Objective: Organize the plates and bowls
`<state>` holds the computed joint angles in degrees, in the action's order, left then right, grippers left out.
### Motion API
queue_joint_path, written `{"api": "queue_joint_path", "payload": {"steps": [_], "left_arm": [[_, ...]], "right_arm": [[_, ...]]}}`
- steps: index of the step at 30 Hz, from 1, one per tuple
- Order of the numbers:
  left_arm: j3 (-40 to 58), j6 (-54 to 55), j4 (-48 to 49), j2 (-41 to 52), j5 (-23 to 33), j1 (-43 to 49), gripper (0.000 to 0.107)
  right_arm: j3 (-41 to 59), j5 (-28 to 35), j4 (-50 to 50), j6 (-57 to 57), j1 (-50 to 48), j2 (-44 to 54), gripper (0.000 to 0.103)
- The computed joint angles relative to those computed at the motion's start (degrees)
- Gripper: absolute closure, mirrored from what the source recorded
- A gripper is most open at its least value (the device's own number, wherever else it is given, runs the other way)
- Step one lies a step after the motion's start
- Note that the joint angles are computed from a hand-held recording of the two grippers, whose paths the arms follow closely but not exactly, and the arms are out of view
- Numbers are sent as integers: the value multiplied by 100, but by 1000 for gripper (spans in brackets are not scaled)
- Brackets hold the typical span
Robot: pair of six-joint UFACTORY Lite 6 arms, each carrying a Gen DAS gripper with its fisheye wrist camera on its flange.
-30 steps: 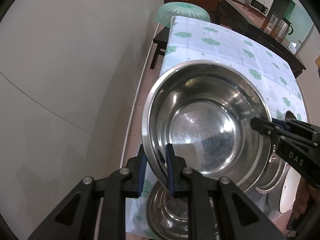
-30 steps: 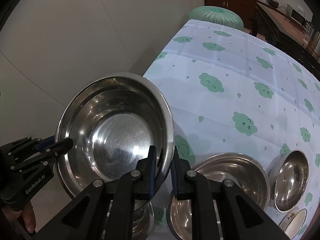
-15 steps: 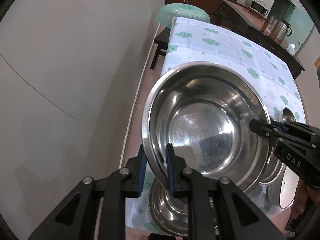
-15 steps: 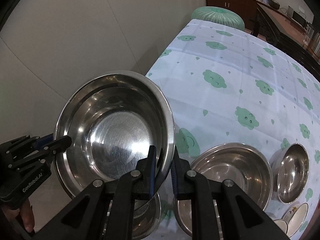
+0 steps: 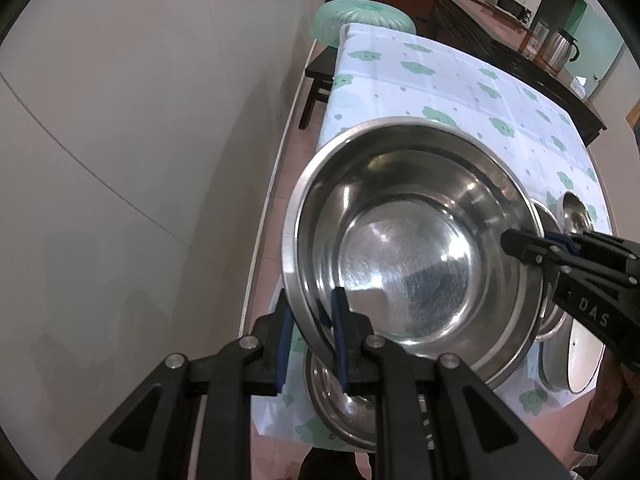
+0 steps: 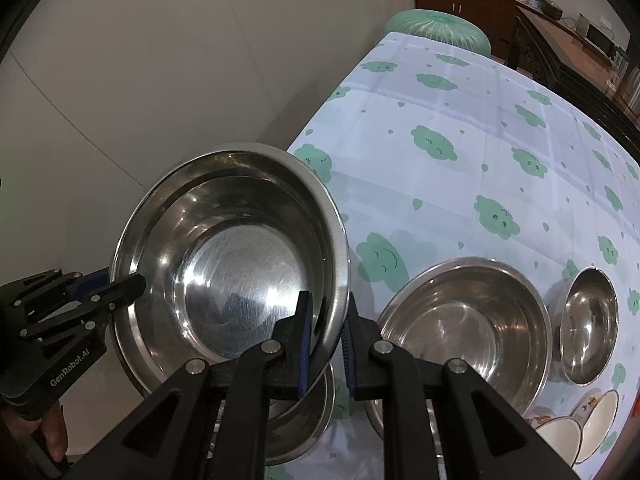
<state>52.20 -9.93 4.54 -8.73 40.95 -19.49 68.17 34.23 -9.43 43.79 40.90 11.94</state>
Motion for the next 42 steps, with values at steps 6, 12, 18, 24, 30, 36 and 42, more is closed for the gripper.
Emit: {"api": "queue_joint_path", "payload": {"steps": [6, 12, 18, 24, 30, 36, 42], "left_arm": [[-173, 65, -43, -215, 55, 27, 91], [-500, 104, -68, -589, 131, -27, 91], [-727, 149, -113, -822, 193, -89, 91], [-913, 173, -125, -1001, 223, -93, 91], [-1150, 206, -143, -1188, 232, -121, 91], [-1240, 233, -147, -1221, 239, -149, 91], [-1346, 296, -162, -1243, 218, -166, 91]], "right_arm": [[-147, -5, -30, 185, 159, -70, 88], [-341, 16, -131, 456, 340, -221, 88], [-592, 27, -218, 738, 517, -386, 87], [-756, 21, -288, 981, 679, -478, 87], [-923, -39, -337, 1182, 832, -533, 87], [-1049, -38, -367, 1364, 980, -562, 87], [-1151, -48, -312, 1426, 1056, -589, 87]]}}
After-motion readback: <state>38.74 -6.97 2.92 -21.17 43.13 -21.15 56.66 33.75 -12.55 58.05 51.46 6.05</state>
